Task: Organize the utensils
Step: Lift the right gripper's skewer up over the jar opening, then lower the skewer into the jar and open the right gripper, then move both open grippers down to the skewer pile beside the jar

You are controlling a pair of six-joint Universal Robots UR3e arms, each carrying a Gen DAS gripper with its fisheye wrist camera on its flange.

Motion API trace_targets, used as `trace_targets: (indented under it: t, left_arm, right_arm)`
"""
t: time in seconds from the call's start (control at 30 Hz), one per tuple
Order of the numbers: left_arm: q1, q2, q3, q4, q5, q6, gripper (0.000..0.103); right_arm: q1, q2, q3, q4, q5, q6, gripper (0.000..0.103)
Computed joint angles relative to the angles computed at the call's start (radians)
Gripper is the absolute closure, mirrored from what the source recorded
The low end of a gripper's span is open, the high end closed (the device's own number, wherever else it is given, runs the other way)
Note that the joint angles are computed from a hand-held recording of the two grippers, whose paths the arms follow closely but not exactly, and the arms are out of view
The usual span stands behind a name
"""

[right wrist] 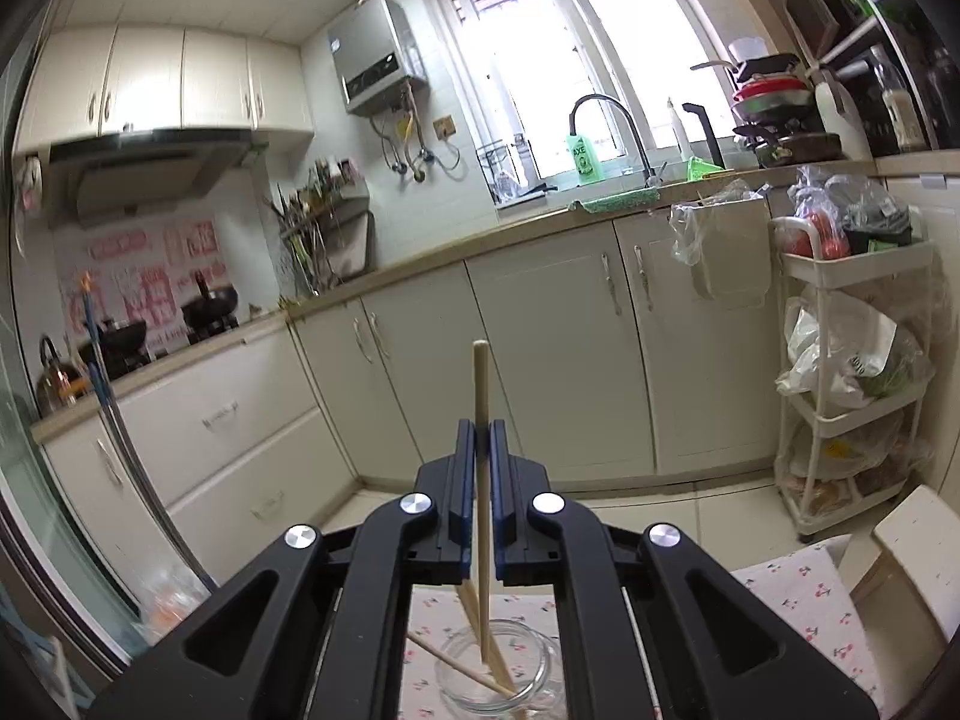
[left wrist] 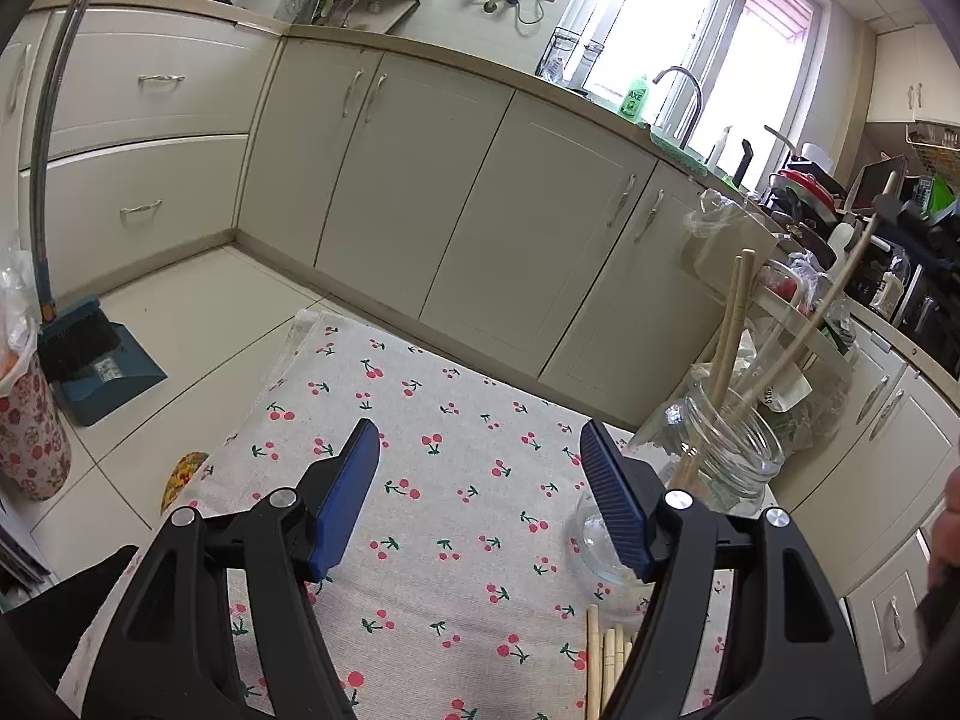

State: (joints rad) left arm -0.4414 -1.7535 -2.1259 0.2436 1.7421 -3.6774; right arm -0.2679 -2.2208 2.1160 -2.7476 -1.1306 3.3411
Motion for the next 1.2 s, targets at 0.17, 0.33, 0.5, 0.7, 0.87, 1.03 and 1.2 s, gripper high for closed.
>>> trace_targets:
  t: [0.17, 0.33, 0.5, 0.7, 0.87, 1.03, 1.2]
  left_arm:
    - [0.005, 0.001, 0.002, -0.008, -0.013, 0.0, 0.036]
    - [0.008, 0.001, 0.002, -0.013, -0.019, 0.0, 0.035]
    - [0.003, -0.004, 0.014, -0.034, -0.014, 0.005, 0.033]
    - [-0.002, -0.012, 0.032, -0.066, -0.009, 0.007, 0.031]
    - [-0.007, -0.017, 0.044, -0.091, -0.001, 0.003, 0.025]
    - [-0.002, -0.019, 0.054, -0.122, -0.013, 0.0, 0.022]
    - [0.003, -0.032, 0.08, -0.175, -0.039, 0.017, 0.019]
  right_arm:
    - [0.083, 0.075, 0.003, -0.015, -0.084, -0.025, 0.097]
    - [0.142, 0.147, -0.019, 0.014, -0.137, -0.057, 0.097]
    - [0.196, 0.21, -0.027, 0.055, -0.176, -0.092, 0.097]
    - [0.21, 0.237, -0.013, 0.107, -0.183, -0.12, 0.097]
    - [0.157, 0.104, 0.06, 0.146, -0.149, -0.103, 0.097]
    - [0.043, -0.23, 0.178, 0.462, -0.071, -0.13, 0.097]
    - [0.079, -0.399, 0.294, 0.738, -0.094, -0.158, 0.097]
